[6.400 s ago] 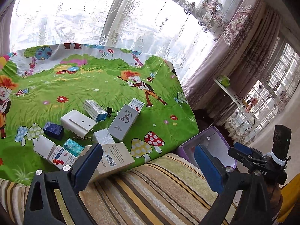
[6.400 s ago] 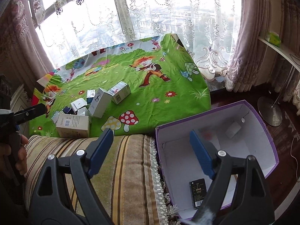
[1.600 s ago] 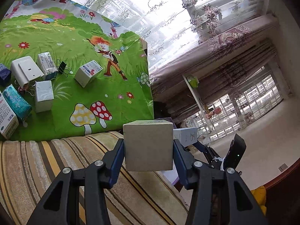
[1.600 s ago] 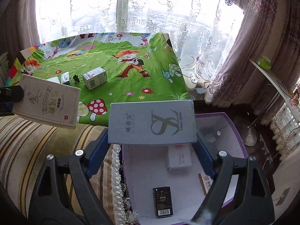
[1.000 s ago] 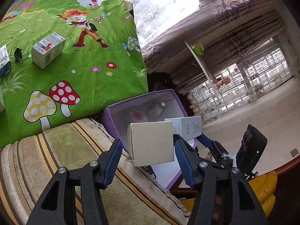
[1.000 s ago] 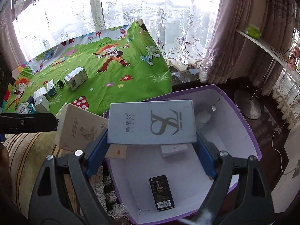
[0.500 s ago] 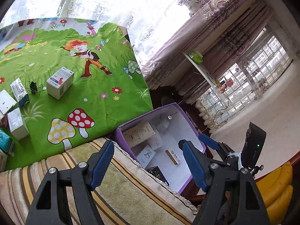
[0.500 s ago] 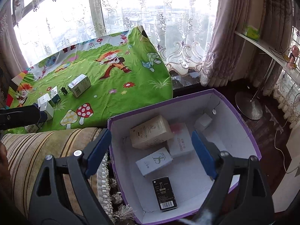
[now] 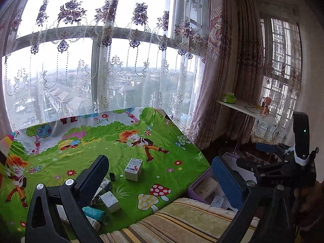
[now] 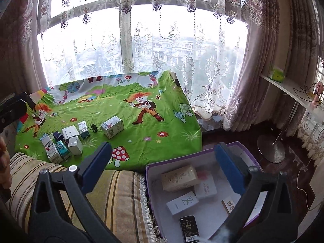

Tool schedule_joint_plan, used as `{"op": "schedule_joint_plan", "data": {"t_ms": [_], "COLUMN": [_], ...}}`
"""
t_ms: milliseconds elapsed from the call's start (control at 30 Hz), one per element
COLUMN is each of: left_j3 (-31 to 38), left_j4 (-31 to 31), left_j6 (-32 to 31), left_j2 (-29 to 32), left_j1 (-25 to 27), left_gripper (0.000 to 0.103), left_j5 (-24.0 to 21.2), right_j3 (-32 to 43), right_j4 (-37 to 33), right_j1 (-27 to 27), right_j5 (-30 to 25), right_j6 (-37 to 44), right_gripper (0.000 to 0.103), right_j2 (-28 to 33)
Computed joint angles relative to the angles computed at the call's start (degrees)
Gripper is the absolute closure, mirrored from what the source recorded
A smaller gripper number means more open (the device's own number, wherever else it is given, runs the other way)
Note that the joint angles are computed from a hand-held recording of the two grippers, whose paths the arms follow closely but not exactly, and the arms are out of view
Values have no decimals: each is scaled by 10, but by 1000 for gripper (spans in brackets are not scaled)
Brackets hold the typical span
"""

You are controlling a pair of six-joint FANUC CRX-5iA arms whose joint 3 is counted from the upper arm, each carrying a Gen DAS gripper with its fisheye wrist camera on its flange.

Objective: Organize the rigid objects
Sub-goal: 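Release the beige box into the storage box with the left gripper while the right releases the grey box, then grasp the white square box with the left gripper while the right grasps the white wrapped box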

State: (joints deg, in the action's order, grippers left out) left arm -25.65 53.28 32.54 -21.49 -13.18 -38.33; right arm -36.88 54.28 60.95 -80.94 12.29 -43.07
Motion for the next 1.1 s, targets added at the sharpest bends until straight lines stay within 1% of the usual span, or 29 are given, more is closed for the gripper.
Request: {"op": "schedule_joint_plan", "data": {"t_ms": [67,133,200,233,300,367,433,467,500,567,633,700,733,800,867,967,1100], "left_j3": [13,38,61,74,90,107,114,111,109,107,107,104,107,113,119,144,153], "left_j4": [-13,-49,-81,-93,-94,-102,-116,-118,-115,-109,-113,-123,-136,-156,-186,-244,-273], "left_j6": [-11,9,30,40,45,63,82,85,83,83,91,100,110,120,137,180,204], "left_j2": [10,24,37,46,64,81,94,96,100,113,123,130,136,146,156,177,194], "left_j1": [28,56,79,86,104,117,126,130,136,152,164,172,176,181,183,184,191], "left_gripper": [0,0,0,0,0,0,0,0,0,0,1,5,7,16,18,26,32], "left_j5": [-28,-56,-69,-72,-80,-79,-62,-50,-48,-67,-85,-92,-100,-114,-122,-151,-171], "right_j3": [14,28,44,52,70,87,102,110,120,137,157,175,184,196,211,227,239], "right_j4": [-17,-36,-53,-63,-79,-92,-96,-103,-115,-143,-169,-188,-194,-205,-225,-256,-280], "right_j1": [-12,-29,-46,-55,-72,-85,-98,-106,-115,-133,-146,-151,-152,-153,-156,-159,-156], "right_j5": [41,80,113,128,153,175,190,199,210,236,245,248,247,248,252,263,268], "right_j6": [18,38,54,62,79,98,106,112,119,133,148,164,171,186,206,239,280], "right_gripper": [0,0,0,0,0,0,0,0,0,0,0,0,0,0,0,0,1], "right_j2": [9,24,45,59,83,106,131,142,154,175,200,226,239,261,284,314,348]}}
